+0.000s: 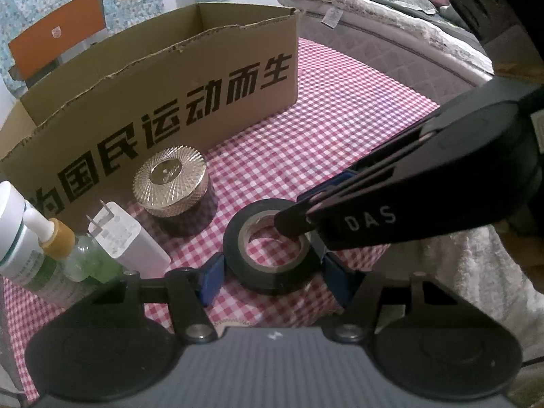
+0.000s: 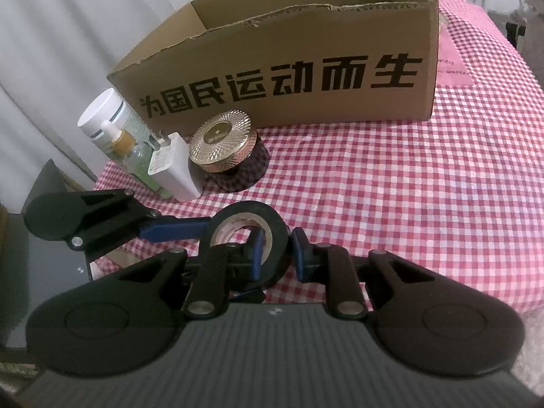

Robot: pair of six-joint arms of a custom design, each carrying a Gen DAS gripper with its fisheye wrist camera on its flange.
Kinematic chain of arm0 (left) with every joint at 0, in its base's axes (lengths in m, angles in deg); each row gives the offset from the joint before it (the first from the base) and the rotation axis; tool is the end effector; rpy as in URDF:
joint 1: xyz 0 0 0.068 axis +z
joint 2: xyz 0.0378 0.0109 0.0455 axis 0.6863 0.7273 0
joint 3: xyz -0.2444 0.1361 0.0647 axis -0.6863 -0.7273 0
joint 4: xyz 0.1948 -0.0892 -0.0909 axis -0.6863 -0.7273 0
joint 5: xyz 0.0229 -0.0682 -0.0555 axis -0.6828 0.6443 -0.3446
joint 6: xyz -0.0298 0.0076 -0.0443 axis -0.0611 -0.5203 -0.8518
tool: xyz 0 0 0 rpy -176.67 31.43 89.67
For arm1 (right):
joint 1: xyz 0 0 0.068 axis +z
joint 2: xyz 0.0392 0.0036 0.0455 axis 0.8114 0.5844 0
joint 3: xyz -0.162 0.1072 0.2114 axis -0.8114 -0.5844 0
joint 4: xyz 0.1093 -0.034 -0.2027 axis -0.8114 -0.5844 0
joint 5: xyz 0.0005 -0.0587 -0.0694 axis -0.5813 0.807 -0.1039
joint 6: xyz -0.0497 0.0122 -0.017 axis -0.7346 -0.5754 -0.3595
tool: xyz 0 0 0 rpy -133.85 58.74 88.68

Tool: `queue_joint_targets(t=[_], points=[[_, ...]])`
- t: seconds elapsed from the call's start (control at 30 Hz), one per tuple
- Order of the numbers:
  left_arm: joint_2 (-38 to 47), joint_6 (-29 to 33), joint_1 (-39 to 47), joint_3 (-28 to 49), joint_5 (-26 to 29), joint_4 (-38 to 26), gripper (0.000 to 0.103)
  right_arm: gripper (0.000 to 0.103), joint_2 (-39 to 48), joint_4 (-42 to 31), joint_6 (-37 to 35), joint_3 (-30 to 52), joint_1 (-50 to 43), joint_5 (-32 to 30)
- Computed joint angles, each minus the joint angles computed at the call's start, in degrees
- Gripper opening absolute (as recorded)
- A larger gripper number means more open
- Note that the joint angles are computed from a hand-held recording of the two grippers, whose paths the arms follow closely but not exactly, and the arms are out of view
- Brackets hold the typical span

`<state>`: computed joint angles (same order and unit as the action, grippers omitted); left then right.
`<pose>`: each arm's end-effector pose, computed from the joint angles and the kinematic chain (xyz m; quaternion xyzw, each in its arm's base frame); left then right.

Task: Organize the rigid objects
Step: 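Carry the tape roll with the right gripper into the box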

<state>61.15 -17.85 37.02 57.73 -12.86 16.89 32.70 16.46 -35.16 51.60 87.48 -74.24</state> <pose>0.2011 -0.0296 0.1888 0.2908 0.9070 -0.0504 0.3003 0.1702 0.1156 0.1452 -0.0855 0.9309 0.2097 0.2867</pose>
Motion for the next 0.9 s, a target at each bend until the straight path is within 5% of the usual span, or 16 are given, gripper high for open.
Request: queue_joint_targets(t=[0.53, 0.9], points=[[-4.71, -0.99, -0.37, 0.94, 0.64, -1.92, 0.064, 0.017, -7.95, -4.99, 1.03, 0.27, 1.00, 2.49], [-14.30, -1.56, 2.69, 7.70, 3.72, -9.32, 0.064, 0.017, -21.37, -17.86, -0.23, 7.00, 6.02, 10.24]])
